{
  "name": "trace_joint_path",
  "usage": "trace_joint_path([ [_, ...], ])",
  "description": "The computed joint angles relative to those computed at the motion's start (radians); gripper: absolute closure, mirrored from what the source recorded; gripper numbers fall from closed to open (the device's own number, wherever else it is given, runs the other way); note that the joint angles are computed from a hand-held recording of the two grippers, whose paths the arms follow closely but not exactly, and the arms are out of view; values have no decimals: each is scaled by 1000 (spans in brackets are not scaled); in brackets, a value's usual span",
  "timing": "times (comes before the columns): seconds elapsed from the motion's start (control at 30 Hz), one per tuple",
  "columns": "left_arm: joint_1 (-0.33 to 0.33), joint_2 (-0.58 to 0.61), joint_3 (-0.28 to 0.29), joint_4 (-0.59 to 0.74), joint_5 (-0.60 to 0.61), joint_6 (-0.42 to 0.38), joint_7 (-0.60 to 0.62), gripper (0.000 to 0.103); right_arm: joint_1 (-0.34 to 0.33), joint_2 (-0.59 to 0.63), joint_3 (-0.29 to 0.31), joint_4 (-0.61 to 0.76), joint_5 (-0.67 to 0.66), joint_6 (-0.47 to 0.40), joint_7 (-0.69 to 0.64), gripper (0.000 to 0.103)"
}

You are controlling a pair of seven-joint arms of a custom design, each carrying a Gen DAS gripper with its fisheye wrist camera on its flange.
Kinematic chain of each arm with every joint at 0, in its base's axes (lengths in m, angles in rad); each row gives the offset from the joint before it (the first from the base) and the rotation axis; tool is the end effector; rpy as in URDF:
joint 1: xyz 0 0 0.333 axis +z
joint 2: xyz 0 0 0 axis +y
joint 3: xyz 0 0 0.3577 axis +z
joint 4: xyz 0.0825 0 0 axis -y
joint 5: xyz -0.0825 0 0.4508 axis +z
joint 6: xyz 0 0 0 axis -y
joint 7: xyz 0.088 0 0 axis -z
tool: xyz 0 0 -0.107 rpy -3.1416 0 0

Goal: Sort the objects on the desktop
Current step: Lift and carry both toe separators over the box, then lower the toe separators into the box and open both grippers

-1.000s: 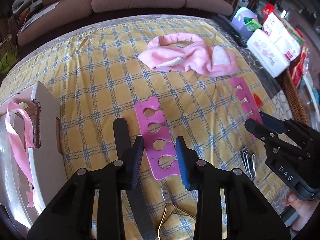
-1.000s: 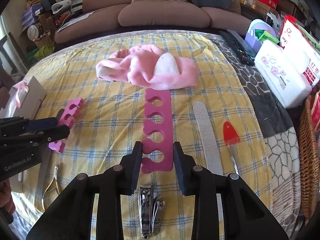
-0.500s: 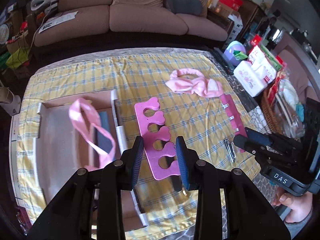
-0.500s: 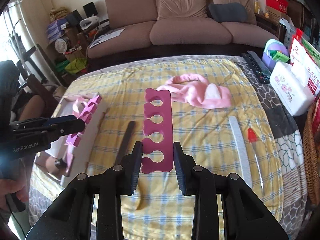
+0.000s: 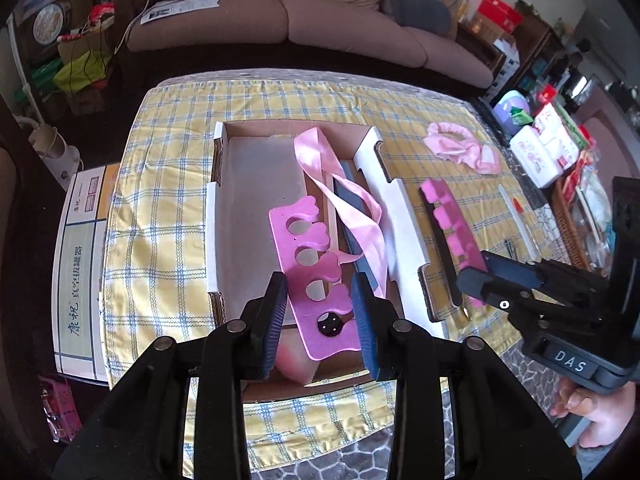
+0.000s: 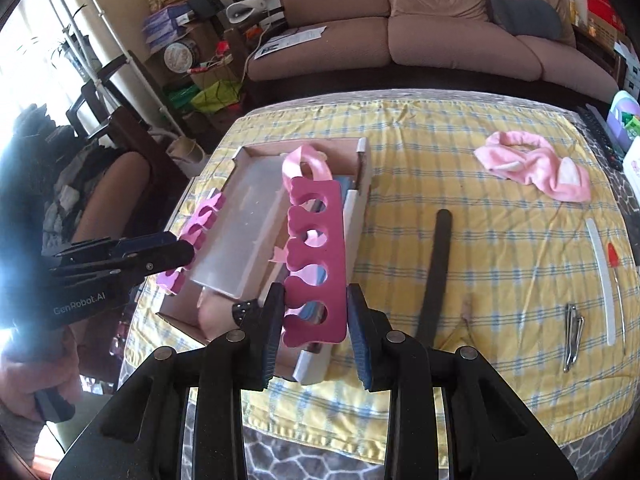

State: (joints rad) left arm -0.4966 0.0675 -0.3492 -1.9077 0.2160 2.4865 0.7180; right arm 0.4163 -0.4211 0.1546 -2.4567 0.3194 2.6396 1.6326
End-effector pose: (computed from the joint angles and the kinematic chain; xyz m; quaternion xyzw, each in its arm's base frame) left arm 0.4551 -0.5074 0.5352 -0.6387 0.7225 -0.2583 0.0579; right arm 0.4243 0.2692 0.5235 -0.7610 0.5716 -0.0599 0.3008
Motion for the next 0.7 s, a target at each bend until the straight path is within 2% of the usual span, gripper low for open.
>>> trace_joint_path([
  [0.27, 12, -8, -3, -48, -88, 61, 86, 72, 5, 94, 47, 53, -74, -29, 76, 72],
  [0.43, 13, 11, -5, -52, -128, 94, 100, 72, 4, 112, 55, 41, -101, -2, 145, 72],
  [0.57, 14, 20, -4, -49, -135, 99, 101, 72, -32, 148, 88, 74, -220, -22, 253, 70],
  [0.7, 16, 28, -2, -40, -138, 101, 106, 72, -9, 144, 64, 79, -217, -26, 252, 65],
])
